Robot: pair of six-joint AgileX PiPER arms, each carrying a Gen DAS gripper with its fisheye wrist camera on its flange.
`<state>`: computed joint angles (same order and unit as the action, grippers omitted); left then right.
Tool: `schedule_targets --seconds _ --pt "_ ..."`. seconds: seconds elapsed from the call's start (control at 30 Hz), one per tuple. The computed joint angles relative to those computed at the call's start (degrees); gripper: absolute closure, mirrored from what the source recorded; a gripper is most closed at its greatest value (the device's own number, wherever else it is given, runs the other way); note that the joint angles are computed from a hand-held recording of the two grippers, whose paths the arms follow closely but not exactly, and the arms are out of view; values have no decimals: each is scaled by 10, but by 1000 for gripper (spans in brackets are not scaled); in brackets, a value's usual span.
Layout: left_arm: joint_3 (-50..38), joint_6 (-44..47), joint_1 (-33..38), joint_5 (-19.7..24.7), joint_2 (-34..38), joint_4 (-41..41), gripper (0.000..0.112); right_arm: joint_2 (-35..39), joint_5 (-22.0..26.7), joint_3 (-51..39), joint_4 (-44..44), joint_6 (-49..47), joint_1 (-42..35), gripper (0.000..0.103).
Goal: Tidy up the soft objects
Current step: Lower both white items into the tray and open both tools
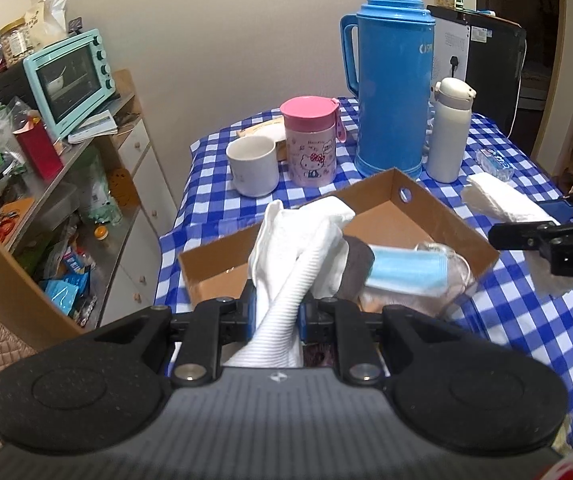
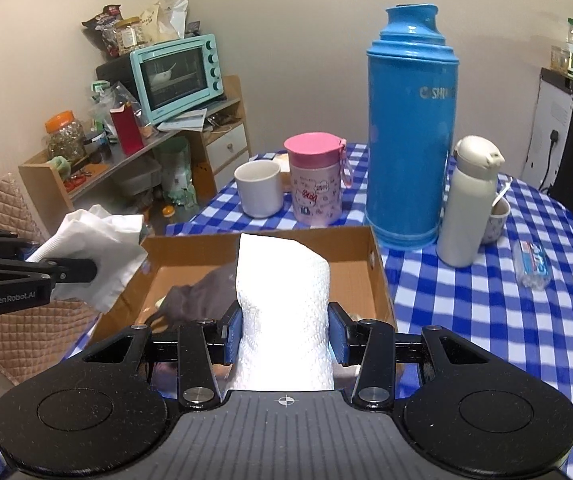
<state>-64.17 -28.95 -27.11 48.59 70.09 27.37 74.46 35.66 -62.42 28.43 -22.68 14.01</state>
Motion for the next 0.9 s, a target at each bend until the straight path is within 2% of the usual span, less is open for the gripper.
schedule_targets --seconds 0.43,0.9 --pt "-74 92 89 -62 134 -67 95 152 -45 -108 -17 -28 -5 60" --pt "-109 131 147 -88 234 -97 95 280 -63 -186 -15 -35 -7 59"
